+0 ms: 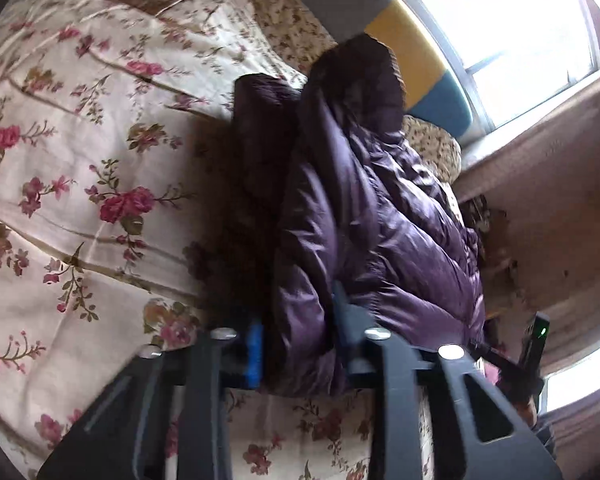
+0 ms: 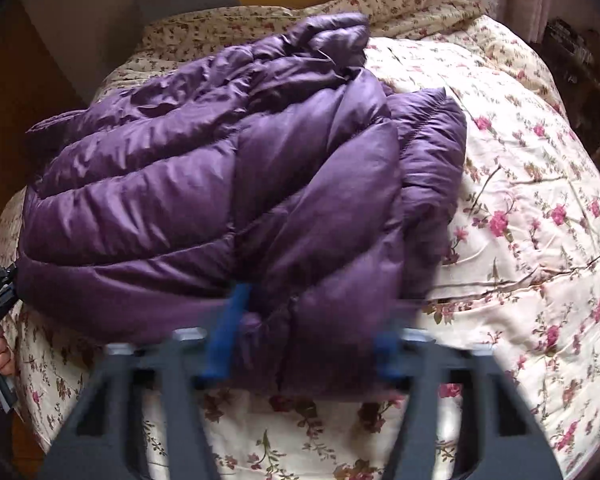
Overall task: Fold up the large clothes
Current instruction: 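Lift the hem with both tools and fold it toward the collar, then lower the folded hem onto the jacket with both tools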
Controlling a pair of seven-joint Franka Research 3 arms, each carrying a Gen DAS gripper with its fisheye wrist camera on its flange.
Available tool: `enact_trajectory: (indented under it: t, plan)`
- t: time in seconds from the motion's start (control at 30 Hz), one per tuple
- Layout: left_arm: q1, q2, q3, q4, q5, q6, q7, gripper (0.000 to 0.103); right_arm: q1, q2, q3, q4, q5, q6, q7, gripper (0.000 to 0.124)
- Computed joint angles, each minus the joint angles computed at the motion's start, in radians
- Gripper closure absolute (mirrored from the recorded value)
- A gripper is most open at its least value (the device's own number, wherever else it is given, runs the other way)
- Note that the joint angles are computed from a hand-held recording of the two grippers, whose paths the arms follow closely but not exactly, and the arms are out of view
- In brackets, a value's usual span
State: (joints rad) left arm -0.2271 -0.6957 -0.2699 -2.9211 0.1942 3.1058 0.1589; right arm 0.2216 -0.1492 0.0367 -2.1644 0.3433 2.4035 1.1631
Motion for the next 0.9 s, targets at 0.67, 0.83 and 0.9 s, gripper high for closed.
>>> enact_trajectory:
  t: [0.67, 0.83, 0.9]
  plan:
    - [-0.419, -0.432, -0.198, -0.055, -0.062, -0.494, -0.307, 0.091, -0.045, -0.572, -0.028, -0.396, -0.095, -0.243, -0.24, 0.116]
    - [-0.519, -0.454, -0.257, -0.026, -0.041, -0.603, -0.428, 0.091, -0.069, -0.711, -0.012, -0.478, -0.122, -0.285, -0.243, 0.115]
    - [-0.535, -0.442, -0.248, -0.017, -0.022, -0.615, -0.44, 0.091, -0.078, -0.747, 0.006, -0.498, -0.137, -0.274, -0.229, 0.11]
